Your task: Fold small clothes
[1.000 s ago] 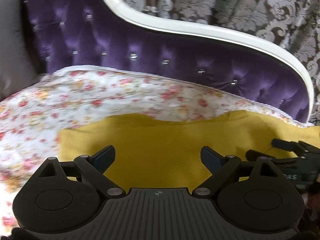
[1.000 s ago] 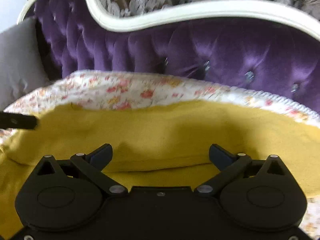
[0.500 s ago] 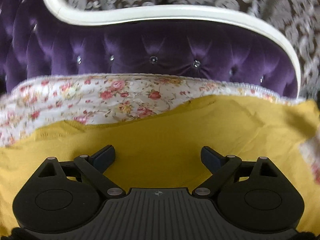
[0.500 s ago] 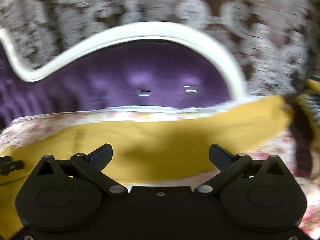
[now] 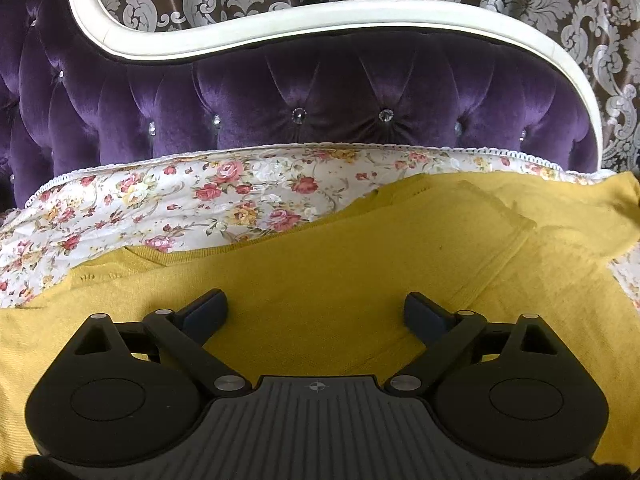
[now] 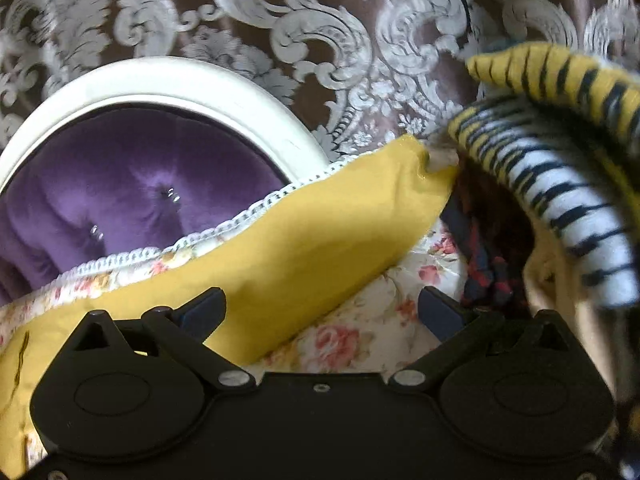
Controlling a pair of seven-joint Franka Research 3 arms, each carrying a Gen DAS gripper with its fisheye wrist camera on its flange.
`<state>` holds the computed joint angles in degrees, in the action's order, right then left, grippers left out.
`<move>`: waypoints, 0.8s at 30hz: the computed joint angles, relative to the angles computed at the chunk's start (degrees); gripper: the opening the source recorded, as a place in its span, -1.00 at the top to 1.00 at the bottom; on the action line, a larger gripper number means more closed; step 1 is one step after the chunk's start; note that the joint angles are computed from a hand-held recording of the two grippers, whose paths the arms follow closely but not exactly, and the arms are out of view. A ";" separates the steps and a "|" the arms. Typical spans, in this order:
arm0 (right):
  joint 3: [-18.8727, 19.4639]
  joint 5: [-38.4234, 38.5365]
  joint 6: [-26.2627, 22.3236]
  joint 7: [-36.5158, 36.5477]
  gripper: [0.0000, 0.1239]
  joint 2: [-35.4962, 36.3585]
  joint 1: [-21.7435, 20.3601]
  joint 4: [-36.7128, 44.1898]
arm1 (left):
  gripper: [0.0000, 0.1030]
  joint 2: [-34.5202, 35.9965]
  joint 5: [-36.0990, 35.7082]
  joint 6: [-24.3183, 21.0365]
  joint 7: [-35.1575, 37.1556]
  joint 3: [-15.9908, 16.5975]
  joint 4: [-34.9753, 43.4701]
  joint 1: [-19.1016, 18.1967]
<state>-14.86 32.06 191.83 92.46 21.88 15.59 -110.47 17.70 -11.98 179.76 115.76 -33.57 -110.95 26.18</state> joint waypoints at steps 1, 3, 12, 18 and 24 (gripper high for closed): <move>1.87 -0.37 0.95 0.30 -0.65 0.36 -1.90 0.42 | -0.86 0.09 -0.24 0.01 0.21 -0.54 0.01 0.48; 5.19 -0.90 1.14 1.14 -0.61 1.42 -5.63 2.28 | -0.86 0.17 -0.40 0.00 0.35 -0.93 0.03 0.84; -5.98 2.62 -3.13 6.87 0.80 6.28 1.55 8.05 | -0.87 0.16 0.08 0.02 -0.12 -0.46 0.08 0.41; -15.85 -1.50 -2.54 9.25 0.80 5.06 10.85 5.34 | -0.83 0.57 -5.25 -2.77 3.38 -6.58 1.16 6.09; -9.93 -6.85 1.58 -1.36 0.80 -3.48 10.28 2.41 | -0.83 -4.20 -20.95 -8.71 11.44 -14.26 -0.44 15.63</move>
